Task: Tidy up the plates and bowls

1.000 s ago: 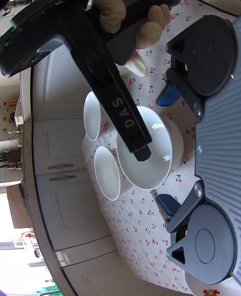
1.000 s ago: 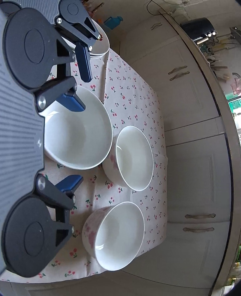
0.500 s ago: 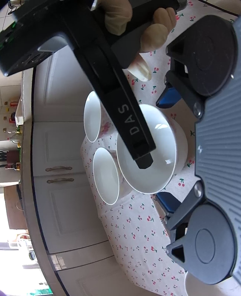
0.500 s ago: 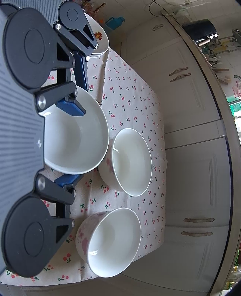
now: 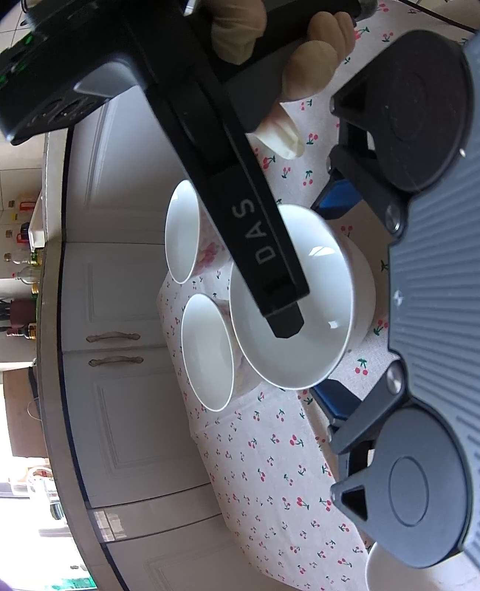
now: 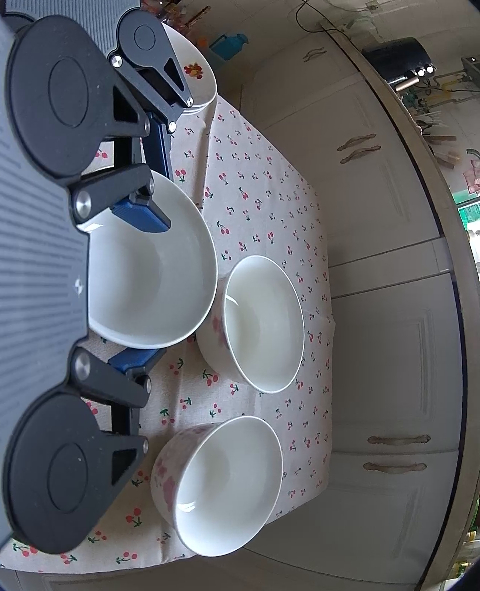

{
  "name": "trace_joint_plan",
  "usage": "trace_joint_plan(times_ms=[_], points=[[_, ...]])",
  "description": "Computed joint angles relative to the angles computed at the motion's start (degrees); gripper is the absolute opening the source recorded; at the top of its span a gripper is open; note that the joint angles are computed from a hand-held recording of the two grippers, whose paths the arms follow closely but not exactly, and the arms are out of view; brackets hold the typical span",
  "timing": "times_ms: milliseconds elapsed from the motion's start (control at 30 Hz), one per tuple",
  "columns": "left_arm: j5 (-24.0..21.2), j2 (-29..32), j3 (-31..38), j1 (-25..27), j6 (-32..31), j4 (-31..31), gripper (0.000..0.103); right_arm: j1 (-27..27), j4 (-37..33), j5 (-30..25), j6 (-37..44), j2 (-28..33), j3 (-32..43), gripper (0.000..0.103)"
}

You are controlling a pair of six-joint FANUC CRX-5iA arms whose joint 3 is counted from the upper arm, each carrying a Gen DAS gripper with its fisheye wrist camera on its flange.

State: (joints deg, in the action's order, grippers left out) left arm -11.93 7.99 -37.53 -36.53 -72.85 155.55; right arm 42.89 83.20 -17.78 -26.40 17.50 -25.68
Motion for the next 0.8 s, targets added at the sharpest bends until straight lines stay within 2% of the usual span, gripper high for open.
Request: trace_joint_plan(times_ms=[300,433,600,800], points=[[-0.56,-0.14,-0.70,0.59,2.48,-3.54,0.092,0.03,-0.93,0.36,-0.65,-0.65,-0.44,0.068],[-2.01,-1.02,-2.46,2.40,7.86,-11.23,0.093,1.47,-4.95,-0.64,2.00,-1.29,-0.36,0.068],[-4.21,-3.75,-5.71,4.08,11.06,-16.67,0.093,2.60,-2.99,-1.20,-2.91,-3.43,-2.19,0.068],[-6.56,-7.11,-9.86,6.60,15.21,-23.81,0.093,7.10,-4.98,-5.65,-4.39,-4.77,-3.07,0.069]])
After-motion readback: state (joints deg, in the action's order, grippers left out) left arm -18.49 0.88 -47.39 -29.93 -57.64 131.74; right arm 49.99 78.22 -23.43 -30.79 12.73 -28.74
